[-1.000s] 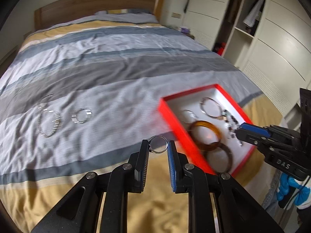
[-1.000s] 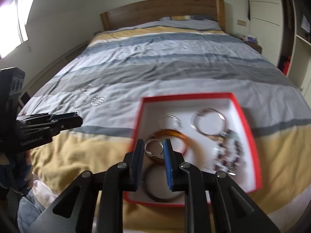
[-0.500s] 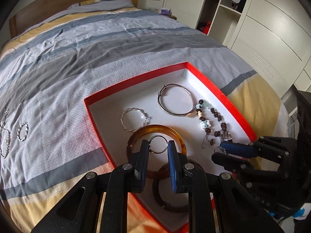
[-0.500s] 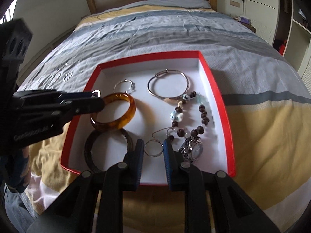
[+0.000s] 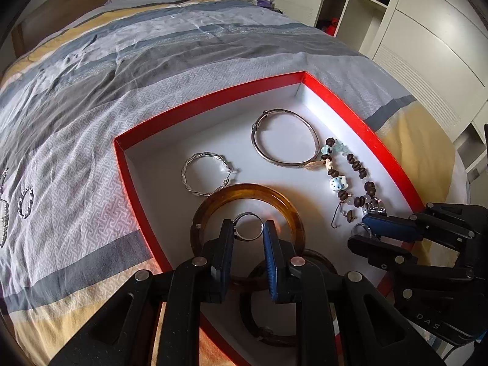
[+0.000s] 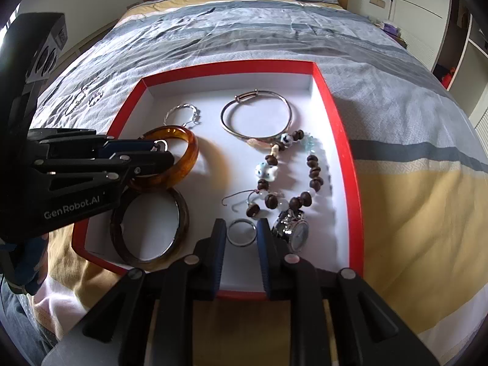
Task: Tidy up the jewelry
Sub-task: 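Open both tools to drop the silver rings into the red box, then withdraw both open tools from the red box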
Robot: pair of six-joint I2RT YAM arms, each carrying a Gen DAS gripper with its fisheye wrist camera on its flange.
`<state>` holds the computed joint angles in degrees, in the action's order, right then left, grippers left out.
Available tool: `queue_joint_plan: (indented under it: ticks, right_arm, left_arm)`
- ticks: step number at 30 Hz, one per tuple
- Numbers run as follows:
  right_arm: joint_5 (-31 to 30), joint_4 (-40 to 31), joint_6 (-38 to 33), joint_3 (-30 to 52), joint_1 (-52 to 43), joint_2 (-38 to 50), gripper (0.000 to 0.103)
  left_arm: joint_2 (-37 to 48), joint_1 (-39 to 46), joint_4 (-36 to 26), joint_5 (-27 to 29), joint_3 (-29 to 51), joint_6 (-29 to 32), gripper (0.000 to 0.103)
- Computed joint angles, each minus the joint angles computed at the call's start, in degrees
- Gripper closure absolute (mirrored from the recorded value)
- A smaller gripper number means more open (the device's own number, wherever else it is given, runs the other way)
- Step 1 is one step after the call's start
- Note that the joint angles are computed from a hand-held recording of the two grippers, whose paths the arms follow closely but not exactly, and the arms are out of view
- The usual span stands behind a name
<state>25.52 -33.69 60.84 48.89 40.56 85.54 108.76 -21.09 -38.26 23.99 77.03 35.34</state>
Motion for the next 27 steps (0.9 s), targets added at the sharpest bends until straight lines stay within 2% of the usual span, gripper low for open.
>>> queue_joint_plan:
  ticks: [2, 6, 8, 16, 22, 27]
  right_arm:
    - [0.3, -0.6, 1.0, 0.1, 0.4, -0.4, 0.083]
    - [1.6, -3.5, 3.7, 0.9, 1.9, -1.6, 0.083]
    - [2.6, -5.3, 5.5, 1.2, 2.8, -2.6, 0.078]
    - [9.8, -17.2, 18.9, 6.4, 11.5, -6.0, 0.075]
    - [16.1, -30.0, 31.0, 16.3, 20.3, -3.0, 0.070]
    - [20.6, -41.5, 38.0, 28.4, 26.6, 3.5, 0.066]
  left_arm:
    - [-0.1, 0.2, -0.4, -0.2, 0.2, -0.1, 0.083]
    - [-2.1, 1.3, -1.1, 0.2, -0.2, -0.2, 0.068]
    - [-3.5, 1.9, -1.9, 0.6, -0.3, 0.1, 0.067]
    - [-13.8, 7.1, -6.0, 3.9, -2.6, 0.7, 0.049]
    - [-23.1, 14.5, -10.6, 8.5, -6.0, 3.3, 0.048]
    - [-30.9, 22.5, -18.2, 13.2, -6.8, 10.7, 0.048]
